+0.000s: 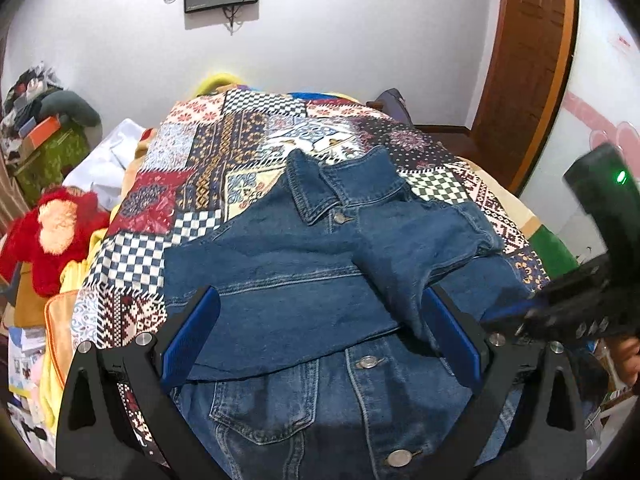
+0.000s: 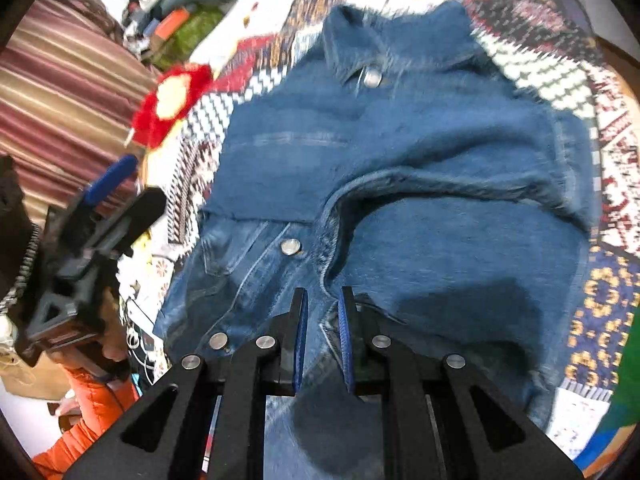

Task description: Fold large clothes

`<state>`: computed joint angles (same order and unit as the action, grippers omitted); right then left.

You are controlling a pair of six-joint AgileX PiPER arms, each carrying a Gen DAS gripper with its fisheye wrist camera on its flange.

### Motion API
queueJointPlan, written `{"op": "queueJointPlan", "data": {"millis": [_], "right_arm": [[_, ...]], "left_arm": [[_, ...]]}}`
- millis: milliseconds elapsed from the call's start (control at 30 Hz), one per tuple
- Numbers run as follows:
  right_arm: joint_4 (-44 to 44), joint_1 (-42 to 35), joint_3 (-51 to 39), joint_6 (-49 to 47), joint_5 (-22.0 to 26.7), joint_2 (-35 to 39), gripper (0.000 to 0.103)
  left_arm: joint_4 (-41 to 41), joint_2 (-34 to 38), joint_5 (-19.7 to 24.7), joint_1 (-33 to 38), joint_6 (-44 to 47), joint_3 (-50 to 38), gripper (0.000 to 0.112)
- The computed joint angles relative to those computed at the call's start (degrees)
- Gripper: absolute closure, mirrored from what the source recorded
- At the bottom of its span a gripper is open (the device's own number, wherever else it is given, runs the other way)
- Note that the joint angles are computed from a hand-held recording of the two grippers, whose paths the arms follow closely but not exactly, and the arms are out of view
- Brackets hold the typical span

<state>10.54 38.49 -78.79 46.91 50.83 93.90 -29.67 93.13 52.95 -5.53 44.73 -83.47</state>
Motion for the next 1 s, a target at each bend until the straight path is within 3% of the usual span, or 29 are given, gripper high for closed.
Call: {"op": "queueJointPlan", "data": {"millis": [100, 333, 533, 667, 800, 867, 967, 1000], "right_arm": [[-9.18, 1.29, 1.08, 6.85, 2.34, -4.71, 0.092], [-28.44, 3.62, 3.59, 17.32, 13.41, -13.05, 0.092], [-33.92, 2.72, 9.98, 19.11, 17.27, -18.74, 0.092], [-30.6, -0.64, 16.92, 18.53, 12.17, -21.5, 0.092], [-26.7, -3.64, 23.41, 17.58, 6.73, -22.63, 0.092], [-24.39, -5.14, 26.09, 16.54, 3.73, -22.7, 0.092], [-20.44, -7.41, 29.84, 14.42, -1.16, -22.79, 0.092], [-18.76, -8.35, 30.95, 13.23, -2.9, -22.57, 0.092]], "left_arm": [[0.79, -0.21, -0.26, -1.83, -0.55, -0.9, 0.011], [6.11, 2.73, -0.83, -10.21, -5.1, -6.03, 0.011], [12.16, 12.03, 3.35, -19.16, -9.72, -14.86, 0.01], [16.2, 19.46, 8.34, -24.44, -9.92, -20.18, 0.01], [22.3, 24.36, 8.28, -29.13, -9.27, -20.43, 0.015], [21.23, 26.3, 9.06, -29.16, -8.26, -21.58, 0.016], [17.73, 28.41, 11.22, -27.93, -7.84, -25.36, 0.033], [17.52, 29.21, 11.78, -27.63, -8.74, -26.99, 0.045]]}}
